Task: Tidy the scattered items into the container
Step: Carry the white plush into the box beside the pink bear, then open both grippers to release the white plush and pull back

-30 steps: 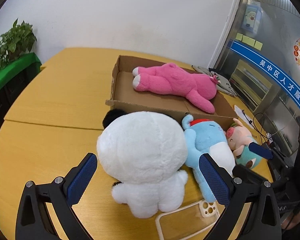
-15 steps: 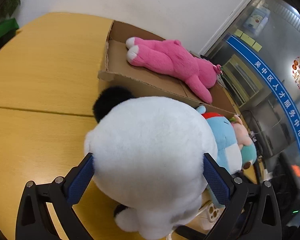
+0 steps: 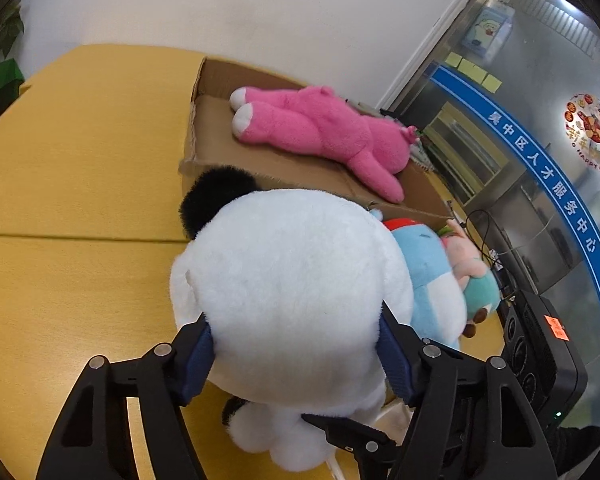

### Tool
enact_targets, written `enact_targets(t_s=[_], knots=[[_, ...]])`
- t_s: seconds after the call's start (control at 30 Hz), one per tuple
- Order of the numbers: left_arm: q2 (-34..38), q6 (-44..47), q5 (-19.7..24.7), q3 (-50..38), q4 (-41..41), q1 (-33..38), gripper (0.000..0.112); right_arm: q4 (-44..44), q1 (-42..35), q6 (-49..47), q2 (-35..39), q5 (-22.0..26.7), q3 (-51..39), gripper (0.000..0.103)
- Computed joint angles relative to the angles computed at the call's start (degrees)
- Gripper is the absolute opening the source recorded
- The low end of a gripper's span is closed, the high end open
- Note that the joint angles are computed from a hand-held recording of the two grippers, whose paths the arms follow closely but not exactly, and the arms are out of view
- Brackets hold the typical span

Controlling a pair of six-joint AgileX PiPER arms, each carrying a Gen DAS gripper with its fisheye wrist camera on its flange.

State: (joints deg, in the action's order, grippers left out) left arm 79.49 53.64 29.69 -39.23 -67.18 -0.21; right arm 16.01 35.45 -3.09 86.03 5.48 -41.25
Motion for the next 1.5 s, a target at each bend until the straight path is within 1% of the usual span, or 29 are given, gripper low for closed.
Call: enact_targets(t_s=[0.03,0.07,0.13,0.17,0.2,0.27,0.33,0.4,0.43,0.53,0.6,0.67,0.73,0.8,0.83,0.9,1.0,1.07,1.13,1.2,1.23,1.27,1.3,1.33,1.37,1.4,1.43,1.47,1.5], knots=[[-1.54,-1.56,0.0,-0.49,1.28,-0.36,0.074,-0.48,0.41,0.36,-1.51,-0.6,0.91,0.06],[-3.16,-4.08,-0.05,-1.55,3.52,-0.91,0.074,-3.25,0.66,3.02,-3.25,-0.6,1.3,0.06],[-5.22,-8.89,0.22,-5.0,8.3,-1.93,0.074,-11.78,0.9,11.97,-6.86,1.06,0.62,0.06],[-5.57,-10.52,0.55,-7.1,10.25,-2.23,0.074,-13.14,0.68,13.69,-8.33,2.3,-0.47,0.06],[-5.38,-11.62,1.28,-9.94,12.1,-2.27,0.074,-12.64,0.21,13.11,-9.28,3.26,-1.43,0.06],[-2.39,-11.69,3.61,-17.13,13.82,-1.62,0.074,-13.07,-1.37,12.13,-10.5,5.88,-5.31,0.06],[3.9,-12.09,6.12,-26.09,14.66,-0.5,0.074,-7.95,-4.47,5.35,-9.16,8.28,-10.74,0.06],[10.66,-12.62,8.02,-34.18,15.03,0.51,0.074,-3.66,-7.33,0.0,-6.23,10.82,-16.12,0.06],[15.07,-13.38,9.74,-39.55,15.53,1.17,0.074,-0.16,-9.45,-3.91,-3.47,12.64,-20.2,0.06],[26.07,-17.39,14.66,-53.54,17.95,2.38,0.074,4.81,-13.32,-8.73,3.48,16.27,-28.82,0.06],[33.7,-21.0,16.7,-62.45,20.78,2.29,0.074,4.86,-15.14,-8.45,10.08,18.34,-35.83,0.06],[40.03,-24.9,18.23,-69.29,23.65,1.97,0.074,2.76,-16.39,-5.91,17.38,21.34,-43.57,0.059],[47.84,-29.99,21.32,-78.25,27.83,1.94,0.074,1.66,-17.69,-3.87,25.37,25.59,-51.88,0.058],[53.61,-33.06,23.72,-83.97,30.57,2.39,0.076,2.27,-18.05,-2.63,30.75,29.55,-57.3,0.057],[54.35,-32.18,24.14,-84.0,30.01,2.83,0.078,2.54,-18.02,-2.19,32.49,30.97,-59.03,0.057],[53.56,-29.77,23.42,-81.41,29.76,3.15,0.079,2.52,-17.54,-1.02,35.57,33.69,-61.9,0.057],[50.7,-28.16,20.98,-75.1,31.69,3.16,0.082,4.72,-17.6,-1.55,37.77,36.96,-64.09,0.056],[48.76,-26.67,19.52,-70.89,29.78,3.66,0.083,3.96,-16.76,-1.14,37.56,36.39,-62.86,0.055],[47.17,-25.73,18.27,-67.91,27.95,3.86,0.084,1.05,-15.71,0.31,37.29,35.5,-62.27,0.056],[45.12,-26.41,16.67,-64.86,27.6,3.81,0.084,-0.86,-14.98,1.6,35.99,34.74,-60.66,0.059],[43.21,-27.67,15.09,-62.67,28.74,3.5,0.084,-1.01,-14.46,2.31,34.05,33.93,-58.04,0.062],[40.93,-28.28,12.98,-60.1,30.02,3.14,0.084,-0.03,-15.07,1.45,33.31,33.93,-57.37,0.069],[38.02,-29.04,9.98,-56.87,31.68,2.54,0.084,0.68,-15.88,0.31,32.91,33.49,-57.2,0.074],[34.41,-30.17,6.51,-52.88,33.36,1.88,0.085,-0.6,-15.8,0.87,30.75,32.09,-54.74,0.081],[30.59,-31.21,3.47,-48.8,34.37,1.24,0.085,-4.01,-15.38,2.95,27.58,29.63,-51.14,0.081],[27.12,-31.3,1.11,-45.19,34.45,0.63,0.089,-7.21,-15.18,4.85,25.3,28.28,-49.05,0.081],[24.03,-30.31,-0.8,-41.94,33.76,0.19,0.098,-10.43,-14.81,6.87,21.98,26.0,-44.98,0.081],[20.21,-29.63,-3.16,-38.01,33.47,-0.6,0.103,-13.12,-14.74,8.6,18.69,24.1,-41.19,0.082],[16.19,-31.24,-6.05,-34.05,35.33,-2.17,0.103,-16.6,-14.68,11.25,14.39,21.94,-36.35,0.083]])
